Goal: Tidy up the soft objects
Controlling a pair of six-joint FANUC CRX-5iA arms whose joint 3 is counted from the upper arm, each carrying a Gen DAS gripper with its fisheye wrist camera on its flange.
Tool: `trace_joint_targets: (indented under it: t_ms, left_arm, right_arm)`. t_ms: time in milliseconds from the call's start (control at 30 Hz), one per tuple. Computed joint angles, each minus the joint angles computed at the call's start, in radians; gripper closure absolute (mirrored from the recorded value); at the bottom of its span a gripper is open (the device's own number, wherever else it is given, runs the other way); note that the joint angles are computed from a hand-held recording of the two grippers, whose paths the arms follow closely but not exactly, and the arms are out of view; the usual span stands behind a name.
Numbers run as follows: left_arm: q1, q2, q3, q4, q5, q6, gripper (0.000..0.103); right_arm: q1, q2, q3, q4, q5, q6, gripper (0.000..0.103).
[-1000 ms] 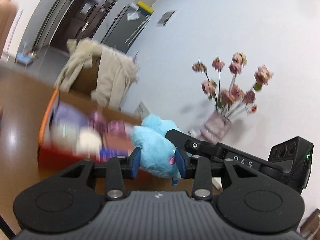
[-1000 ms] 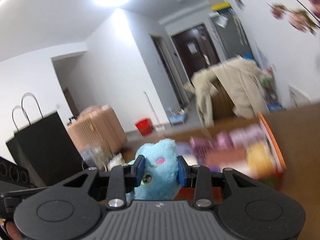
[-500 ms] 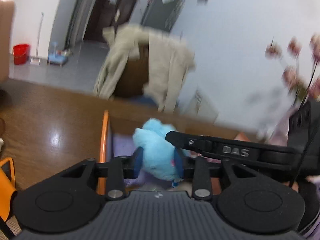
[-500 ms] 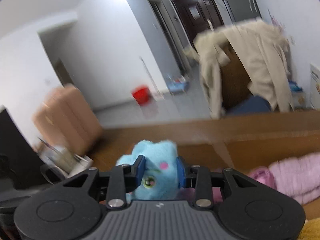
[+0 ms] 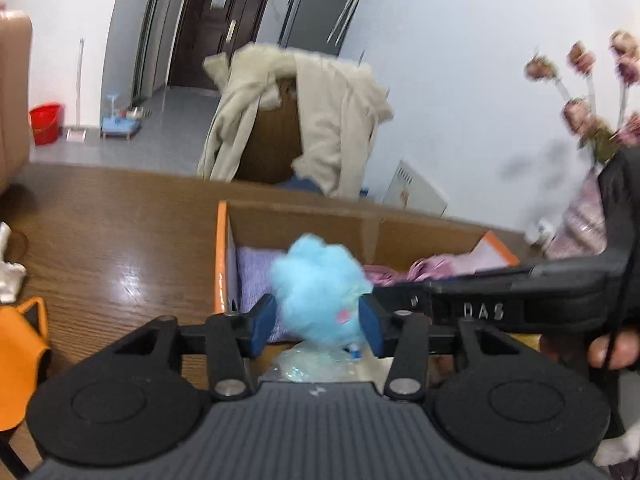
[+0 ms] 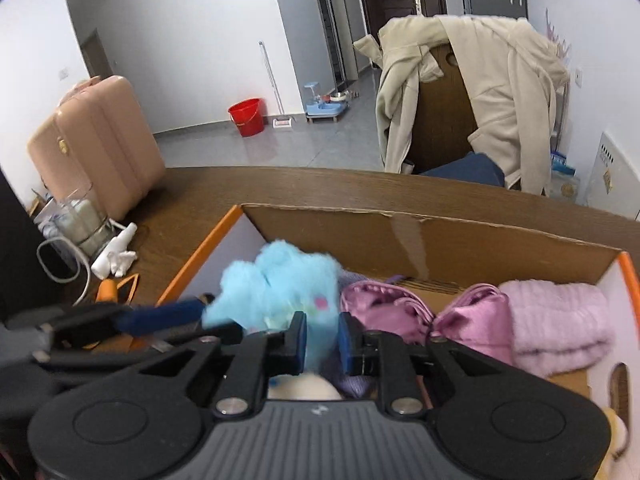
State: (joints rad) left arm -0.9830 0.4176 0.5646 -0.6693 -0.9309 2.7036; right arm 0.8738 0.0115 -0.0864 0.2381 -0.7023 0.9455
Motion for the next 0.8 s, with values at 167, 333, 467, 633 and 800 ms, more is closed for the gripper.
trace_joint_targets:
  t_ms: [167,333,467,633,800]
  left_arm:
    - [-0.1,-0.056,0.0,-0.177,-0.116,0.085,0.048]
    - [-0.207,-0.077,0.012,-0.29,-0.237,0.129,0.04]
    - [-0.29,-0.065,0.042,-0.358,-0.337,0.139,0.034]
    - [-0.393,-0.039,0.074,-0.45,-0.435,0.154,0.027]
    - [-0.51,0.007,0.122,-0.547,-0.554,0.174,0.019]
  right_arm:
    - [0.052,-0.14,-0.131,0.156,0.038,-0.108,0.079]
    - [0.114,-0.309,-0.306,0.413,0.055,-0.331,0.059]
    - [0.176,-0.447,-0.453,0.6,0.008,-0.5,0.056]
    - [0.318,-0.62,-0.609,0.742,-0.155,-0.671,0.045]
    - [0.569,-0.786,-0.734,0.846,-0.424,-0.865,0.035]
